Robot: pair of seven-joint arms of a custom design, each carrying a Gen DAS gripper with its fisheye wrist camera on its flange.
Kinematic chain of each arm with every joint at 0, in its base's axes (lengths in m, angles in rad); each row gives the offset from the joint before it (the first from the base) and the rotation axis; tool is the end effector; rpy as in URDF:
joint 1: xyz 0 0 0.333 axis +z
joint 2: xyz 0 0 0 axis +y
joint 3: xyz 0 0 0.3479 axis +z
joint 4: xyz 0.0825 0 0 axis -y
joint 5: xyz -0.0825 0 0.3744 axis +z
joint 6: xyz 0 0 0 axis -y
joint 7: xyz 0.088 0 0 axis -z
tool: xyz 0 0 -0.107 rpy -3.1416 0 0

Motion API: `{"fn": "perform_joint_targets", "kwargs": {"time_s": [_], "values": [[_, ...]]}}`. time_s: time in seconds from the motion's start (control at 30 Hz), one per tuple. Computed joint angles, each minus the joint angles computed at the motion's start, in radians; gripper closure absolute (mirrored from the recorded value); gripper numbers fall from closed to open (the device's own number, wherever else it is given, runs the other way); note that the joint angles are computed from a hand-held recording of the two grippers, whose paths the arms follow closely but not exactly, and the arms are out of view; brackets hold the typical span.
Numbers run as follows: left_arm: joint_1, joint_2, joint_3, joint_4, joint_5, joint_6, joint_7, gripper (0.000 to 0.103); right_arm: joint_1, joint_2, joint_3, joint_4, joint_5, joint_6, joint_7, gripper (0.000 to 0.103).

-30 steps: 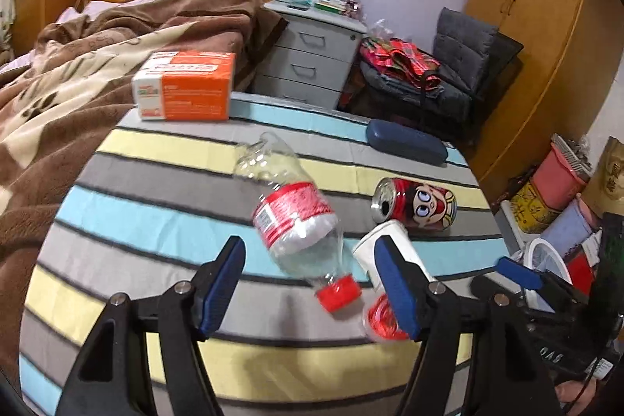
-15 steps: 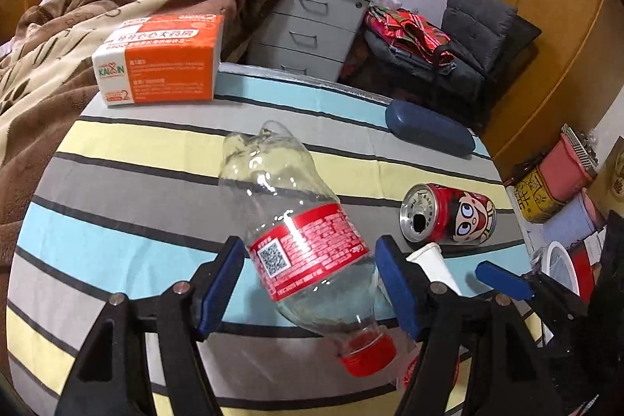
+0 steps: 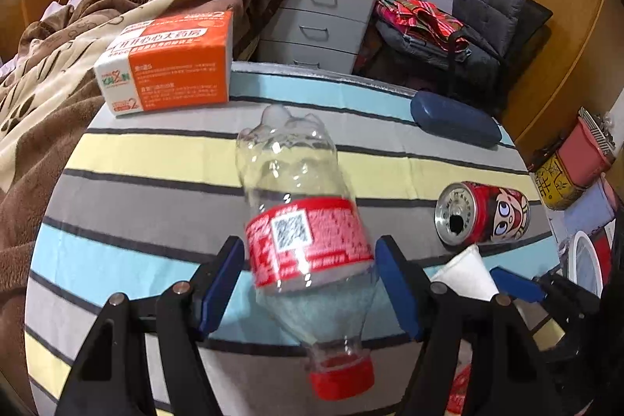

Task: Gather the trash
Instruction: 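Grasp the clear red-label bottle with the left gripper while the right grasps the crumpled white paper cup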

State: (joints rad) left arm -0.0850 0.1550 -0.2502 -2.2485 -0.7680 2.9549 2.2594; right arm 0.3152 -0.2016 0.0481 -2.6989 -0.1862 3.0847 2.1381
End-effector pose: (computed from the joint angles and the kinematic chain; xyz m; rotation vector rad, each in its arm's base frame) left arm 0.5500 -0.1387 0.3858 -1.6810 2.2567 -0.8683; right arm 0.3997 0.1684 0.3992 -1.8138 1.8492 -0.3392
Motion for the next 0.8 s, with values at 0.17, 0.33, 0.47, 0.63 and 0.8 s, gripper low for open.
{"fn": "perform_joint_targets", "kwargs": {"time_s": [0.17,0.33,0.47,0.63,0.8], "values": [[0.006,0.025,0.004,0.022,0.027,-0.031,-0.045,0.031,0.043,0.015,-0.034,0.004,0.051,0.019,-0.056,0.045],[0.003,0.019,-0.001,0.005,0.019,0.001,-0.03,0.035,0.051,0.012,-0.045,-0.008,0.079,0.043,-0.068,0.058],[0.008,0.008,-0.009,-0.009,-0.001,0.008,-0.025,0.036,0.013,0.001,-0.013,-0.021,0.045,0.063,-0.032,0.068],[0.004,-0.027,-0.012,-0.053,-0.041,0.031,0.013,0.036,-0.018,-0.02,0.014,-0.041,0.016,0.07,0.009,0.074],[-0.009,-0.094,-0.017,-0.102,-0.194,0.023,0.133,0.036,-0.047,-0.056,0.038,-0.075,-0.016,0.077,0.064,0.075]]}}
